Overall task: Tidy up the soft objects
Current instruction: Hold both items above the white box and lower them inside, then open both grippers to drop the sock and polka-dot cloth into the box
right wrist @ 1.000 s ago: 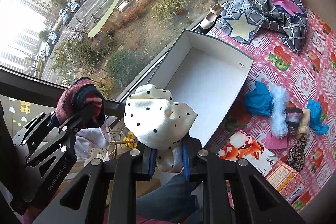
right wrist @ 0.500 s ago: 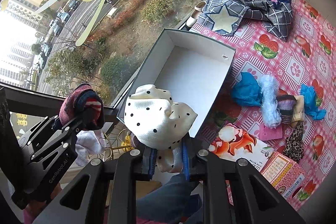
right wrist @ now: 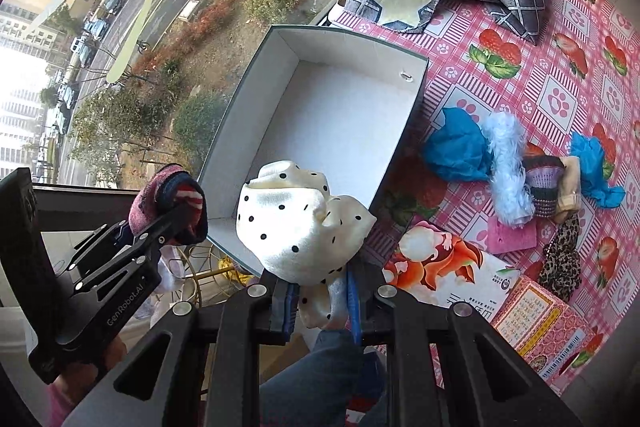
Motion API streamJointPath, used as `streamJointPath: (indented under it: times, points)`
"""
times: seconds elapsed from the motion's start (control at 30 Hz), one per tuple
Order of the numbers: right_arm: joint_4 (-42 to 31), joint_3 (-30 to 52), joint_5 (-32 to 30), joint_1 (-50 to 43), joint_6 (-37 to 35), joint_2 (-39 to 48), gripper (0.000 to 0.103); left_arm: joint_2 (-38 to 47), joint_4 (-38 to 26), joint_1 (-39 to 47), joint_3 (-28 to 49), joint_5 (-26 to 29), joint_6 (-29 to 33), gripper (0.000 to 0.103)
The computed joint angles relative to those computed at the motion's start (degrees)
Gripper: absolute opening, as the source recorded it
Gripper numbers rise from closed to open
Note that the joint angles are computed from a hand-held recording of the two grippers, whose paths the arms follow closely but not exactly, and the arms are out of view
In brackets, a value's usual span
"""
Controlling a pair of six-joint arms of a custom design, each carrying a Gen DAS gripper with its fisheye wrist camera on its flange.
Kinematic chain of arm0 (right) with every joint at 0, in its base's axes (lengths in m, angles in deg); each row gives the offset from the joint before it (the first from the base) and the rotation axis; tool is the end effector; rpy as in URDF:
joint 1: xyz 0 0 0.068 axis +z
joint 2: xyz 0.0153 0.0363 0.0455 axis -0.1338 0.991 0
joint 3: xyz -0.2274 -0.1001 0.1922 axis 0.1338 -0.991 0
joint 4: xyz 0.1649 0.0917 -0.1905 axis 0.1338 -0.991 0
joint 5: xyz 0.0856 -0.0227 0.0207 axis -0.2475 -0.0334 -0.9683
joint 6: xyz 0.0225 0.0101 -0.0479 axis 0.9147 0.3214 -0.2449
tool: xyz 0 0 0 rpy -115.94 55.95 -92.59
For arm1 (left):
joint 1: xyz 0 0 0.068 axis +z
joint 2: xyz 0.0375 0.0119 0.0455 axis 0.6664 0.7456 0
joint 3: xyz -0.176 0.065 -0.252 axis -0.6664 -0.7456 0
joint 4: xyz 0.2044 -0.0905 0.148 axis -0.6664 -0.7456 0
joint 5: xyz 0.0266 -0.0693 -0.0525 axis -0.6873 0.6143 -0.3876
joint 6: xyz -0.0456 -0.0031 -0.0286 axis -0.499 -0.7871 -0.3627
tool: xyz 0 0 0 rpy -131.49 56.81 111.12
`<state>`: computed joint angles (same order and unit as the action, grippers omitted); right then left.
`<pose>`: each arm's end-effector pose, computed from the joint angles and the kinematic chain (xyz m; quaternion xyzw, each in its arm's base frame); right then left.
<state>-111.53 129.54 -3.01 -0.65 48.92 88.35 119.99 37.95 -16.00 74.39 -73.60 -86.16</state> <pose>0.4681 0.0667 0.2220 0.0609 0.9893 0.1308 0.0207 0.0952 -0.1435 0.2367 0.0867 0.9858 -0.0684 0.1268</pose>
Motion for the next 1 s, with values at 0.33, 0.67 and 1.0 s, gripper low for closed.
streamJointPath:
  times: [0.33, 0.67, 1.0]
  points:
    - [-8.0, 16.0, 3.3, 3.6, 0.6, 10.8, 0.022, 2.3, 6.9, 6.2, -4.2, 2.9, 6.1, 0.063]
    - [-12.7, 23.6, 3.6, 4.1, 0.2, 15.1, 0.087, -4.6, 4.9, 1.4, -3.6, -0.6, 1.4, 0.103]
    - [-5.1, 4.6, -0.2, -0.4, -2.9, 0.2, 0.089, -3.3, -6.6, -25.9, 3.3, -14.6, -30.3, 0.103]
